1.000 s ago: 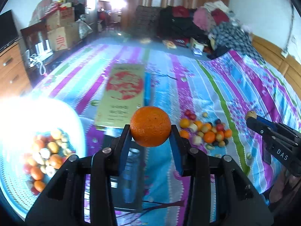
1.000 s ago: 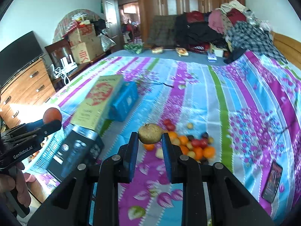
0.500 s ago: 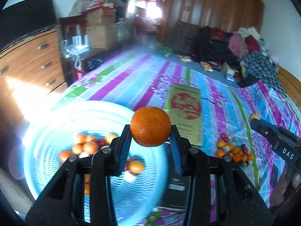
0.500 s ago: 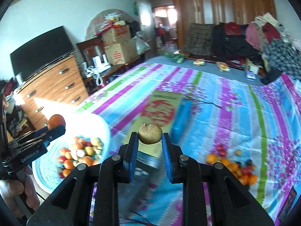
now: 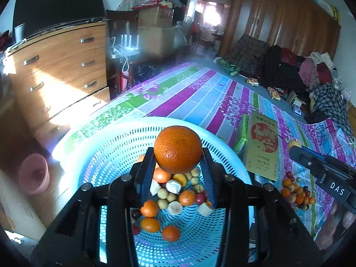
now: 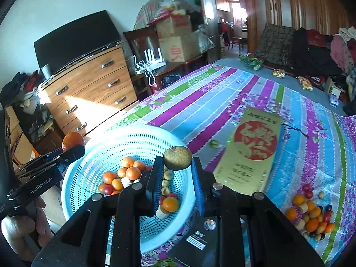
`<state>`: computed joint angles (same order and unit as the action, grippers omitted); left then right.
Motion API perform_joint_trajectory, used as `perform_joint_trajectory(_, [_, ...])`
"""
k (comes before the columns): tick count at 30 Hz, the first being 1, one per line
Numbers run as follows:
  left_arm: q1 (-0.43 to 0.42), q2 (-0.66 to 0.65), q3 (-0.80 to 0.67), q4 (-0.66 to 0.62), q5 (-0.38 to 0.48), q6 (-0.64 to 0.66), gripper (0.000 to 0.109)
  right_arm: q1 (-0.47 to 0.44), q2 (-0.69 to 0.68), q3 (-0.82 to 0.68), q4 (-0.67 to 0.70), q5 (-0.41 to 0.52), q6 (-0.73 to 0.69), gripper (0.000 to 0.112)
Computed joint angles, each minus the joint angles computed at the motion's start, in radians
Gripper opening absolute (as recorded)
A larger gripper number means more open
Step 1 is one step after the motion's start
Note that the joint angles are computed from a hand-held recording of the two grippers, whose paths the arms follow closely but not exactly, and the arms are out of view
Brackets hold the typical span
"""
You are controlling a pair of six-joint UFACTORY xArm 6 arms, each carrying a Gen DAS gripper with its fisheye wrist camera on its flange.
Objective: Organize fruits
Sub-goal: 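Lower both held fruits into the blue basket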
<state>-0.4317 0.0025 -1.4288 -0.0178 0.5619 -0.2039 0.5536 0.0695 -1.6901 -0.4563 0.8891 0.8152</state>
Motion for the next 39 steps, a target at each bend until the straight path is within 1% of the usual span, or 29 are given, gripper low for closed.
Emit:
perform_joint_trajectory(6, [0.032, 0.007, 0.012, -0.045, 0.019, 0.048, 0.041, 0.000, 0.090, -0.083, 0.066, 0.021, -0.048, 0.028])
perform_joint_trajectory(16, [0.063, 0.010, 0.021, -0.106, 0.046, 0.107, 0.041, 0.004, 0.165, -0.152, 0.108, 0.046, -0.083, 0.028])
perform_joint_trajectory(27, [0.082, 0.020, 0.014, -0.147, 0.061, 0.148, 0.041, -0.002, 0.198, -0.183, 0.133, 0.058, -0.099, 0.028])
perform_joint_trajectory(39, [0.081, 0.021, 0.017, -0.148, 0.062, 0.150, 0.041, -0.001, 0.214, -0.198, 0.145, 0.062, -0.110, 0.028])
